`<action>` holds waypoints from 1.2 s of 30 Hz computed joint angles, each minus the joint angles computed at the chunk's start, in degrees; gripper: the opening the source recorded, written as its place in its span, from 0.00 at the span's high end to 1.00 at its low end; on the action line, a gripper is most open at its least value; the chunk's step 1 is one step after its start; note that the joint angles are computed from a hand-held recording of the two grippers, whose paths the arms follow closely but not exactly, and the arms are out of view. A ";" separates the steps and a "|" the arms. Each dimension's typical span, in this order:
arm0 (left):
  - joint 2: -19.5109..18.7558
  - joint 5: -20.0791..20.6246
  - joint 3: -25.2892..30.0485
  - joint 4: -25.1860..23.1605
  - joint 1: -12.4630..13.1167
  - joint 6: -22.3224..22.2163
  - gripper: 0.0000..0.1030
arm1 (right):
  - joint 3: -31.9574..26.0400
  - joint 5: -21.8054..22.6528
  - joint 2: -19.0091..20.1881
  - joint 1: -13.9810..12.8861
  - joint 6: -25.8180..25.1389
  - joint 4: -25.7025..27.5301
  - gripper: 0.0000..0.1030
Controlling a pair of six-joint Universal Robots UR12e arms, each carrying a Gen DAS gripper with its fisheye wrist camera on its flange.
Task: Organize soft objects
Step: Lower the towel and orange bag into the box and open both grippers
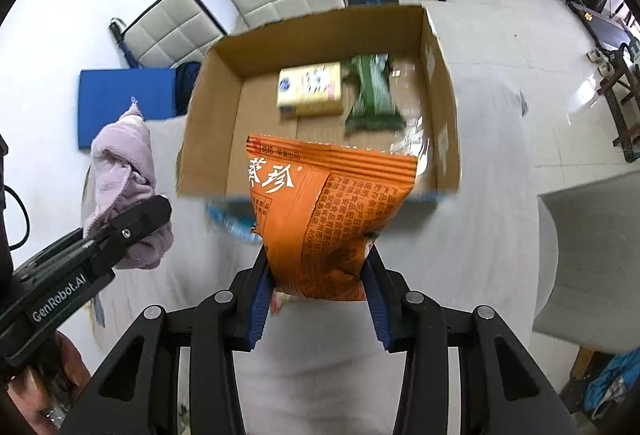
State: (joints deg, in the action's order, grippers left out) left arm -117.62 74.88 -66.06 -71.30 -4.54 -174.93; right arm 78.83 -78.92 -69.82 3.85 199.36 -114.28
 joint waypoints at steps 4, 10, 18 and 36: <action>-6.27 2.27 7.73 -3.12 -0.59 -0.37 0.75 | -5.21 -2.20 4.72 -0.55 0.55 2.71 0.57; -15.83 5.80 20.26 -11.64 -1.25 0.14 0.75 | -10.74 -4.96 10.79 -1.43 1.85 7.73 0.57; -25.60 8.48 34.40 -21.84 -1.89 0.48 0.74 | -15.05 -7.83 16.74 -1.32 1.21 13.85 0.57; -36.49 10.91 55.09 -35.41 -1.97 -0.38 0.56 | -20.57 -9.99 20.94 -0.45 0.12 20.79 0.48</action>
